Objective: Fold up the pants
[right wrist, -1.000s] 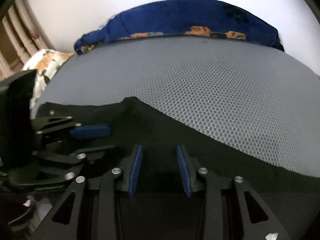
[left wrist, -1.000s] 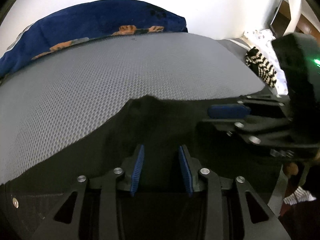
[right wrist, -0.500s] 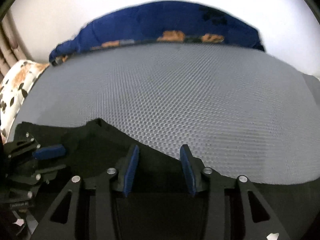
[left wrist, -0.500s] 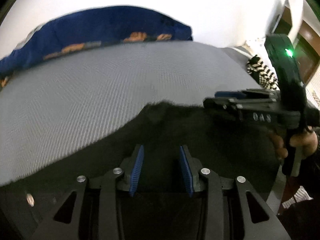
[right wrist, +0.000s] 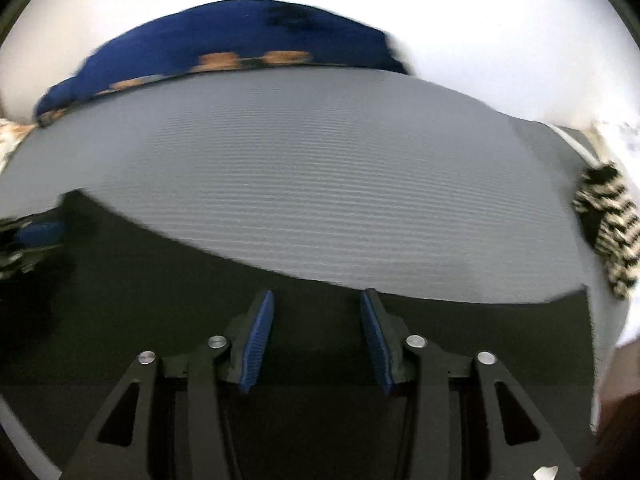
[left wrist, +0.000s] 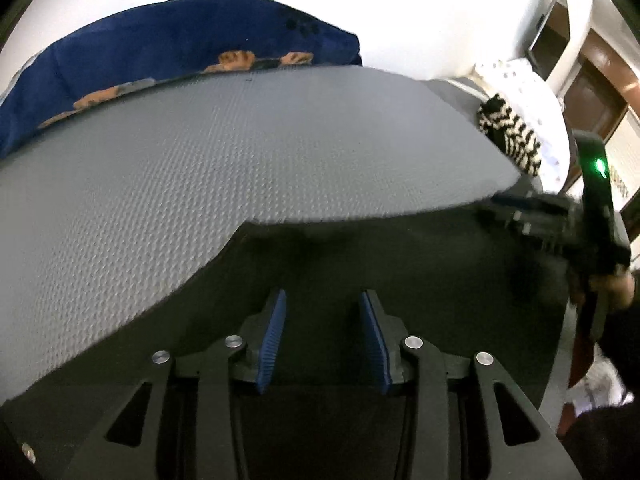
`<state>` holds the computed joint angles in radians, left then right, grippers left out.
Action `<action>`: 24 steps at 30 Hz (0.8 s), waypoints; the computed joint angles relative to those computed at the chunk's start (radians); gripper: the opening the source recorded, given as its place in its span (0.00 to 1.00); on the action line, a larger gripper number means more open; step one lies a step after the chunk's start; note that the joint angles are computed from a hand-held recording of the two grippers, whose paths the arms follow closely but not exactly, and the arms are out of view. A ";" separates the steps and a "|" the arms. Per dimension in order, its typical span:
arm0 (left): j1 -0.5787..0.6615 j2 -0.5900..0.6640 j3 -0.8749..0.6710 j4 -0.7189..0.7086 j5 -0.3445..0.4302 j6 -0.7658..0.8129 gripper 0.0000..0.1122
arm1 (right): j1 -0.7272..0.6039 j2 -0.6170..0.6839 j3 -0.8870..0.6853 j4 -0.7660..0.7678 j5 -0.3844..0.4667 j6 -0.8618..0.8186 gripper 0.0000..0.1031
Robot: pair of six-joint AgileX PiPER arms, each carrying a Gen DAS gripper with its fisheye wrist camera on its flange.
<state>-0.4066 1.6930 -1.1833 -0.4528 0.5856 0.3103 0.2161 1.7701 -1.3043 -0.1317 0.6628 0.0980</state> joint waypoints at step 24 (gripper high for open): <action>-0.170 -0.382 0.322 0.317 -0.011 -0.557 0.45 | -0.728 -0.320 0.210 0.618 0.305 -0.452 0.57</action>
